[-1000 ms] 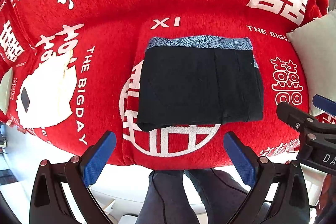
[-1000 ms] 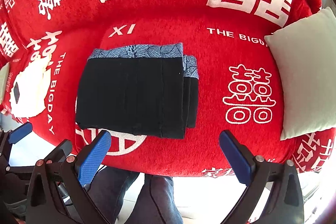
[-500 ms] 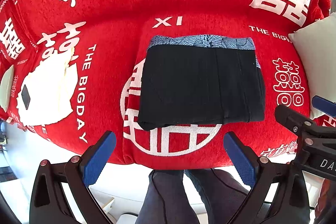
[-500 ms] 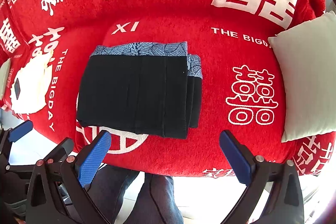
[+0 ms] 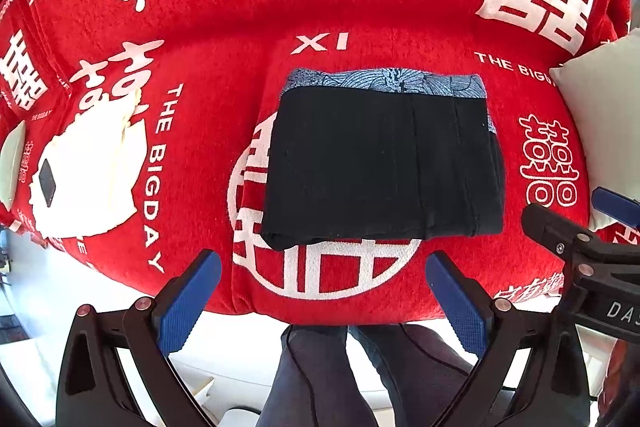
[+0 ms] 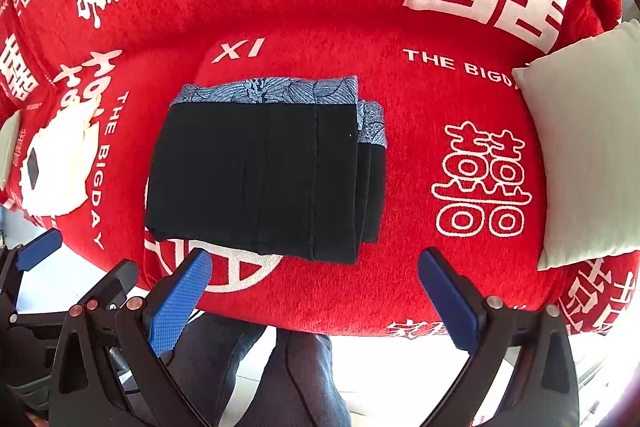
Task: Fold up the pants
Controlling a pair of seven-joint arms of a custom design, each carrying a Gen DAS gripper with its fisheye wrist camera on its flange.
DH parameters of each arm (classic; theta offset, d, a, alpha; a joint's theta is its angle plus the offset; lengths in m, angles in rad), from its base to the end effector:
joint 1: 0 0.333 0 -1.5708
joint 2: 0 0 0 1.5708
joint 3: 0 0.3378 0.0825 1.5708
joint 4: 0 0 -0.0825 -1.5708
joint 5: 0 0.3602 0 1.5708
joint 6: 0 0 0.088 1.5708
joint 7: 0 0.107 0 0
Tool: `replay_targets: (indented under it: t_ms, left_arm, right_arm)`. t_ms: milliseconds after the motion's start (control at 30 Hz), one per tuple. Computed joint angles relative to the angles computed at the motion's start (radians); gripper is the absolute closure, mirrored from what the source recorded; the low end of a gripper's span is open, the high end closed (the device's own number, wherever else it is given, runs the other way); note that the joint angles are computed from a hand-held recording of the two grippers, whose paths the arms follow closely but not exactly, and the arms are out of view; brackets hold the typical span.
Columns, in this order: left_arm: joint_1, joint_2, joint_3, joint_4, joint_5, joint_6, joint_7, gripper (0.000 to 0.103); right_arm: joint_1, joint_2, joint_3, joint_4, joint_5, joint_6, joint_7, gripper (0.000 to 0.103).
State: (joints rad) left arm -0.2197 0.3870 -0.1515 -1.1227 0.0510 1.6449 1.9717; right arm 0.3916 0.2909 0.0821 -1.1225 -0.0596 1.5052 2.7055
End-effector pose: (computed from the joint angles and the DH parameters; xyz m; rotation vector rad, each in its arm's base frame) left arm 0.6243 -0.2117 0.6269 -1.2033 2.7933 -0.1532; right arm 0.5556 0.2659 0.6729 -1.3238 2.7454 -0.0521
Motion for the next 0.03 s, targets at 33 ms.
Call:
replay_targets:
  t_ms: [33]
  left_arm:
    - [0.000, 0.000, 0.000, 0.000, 0.000, -0.001, 0.001, 0.000]
  right_arm:
    - [0.000, 0.000, 0.000, -0.002, 0.002, 0.001, 0.001, 0.000]
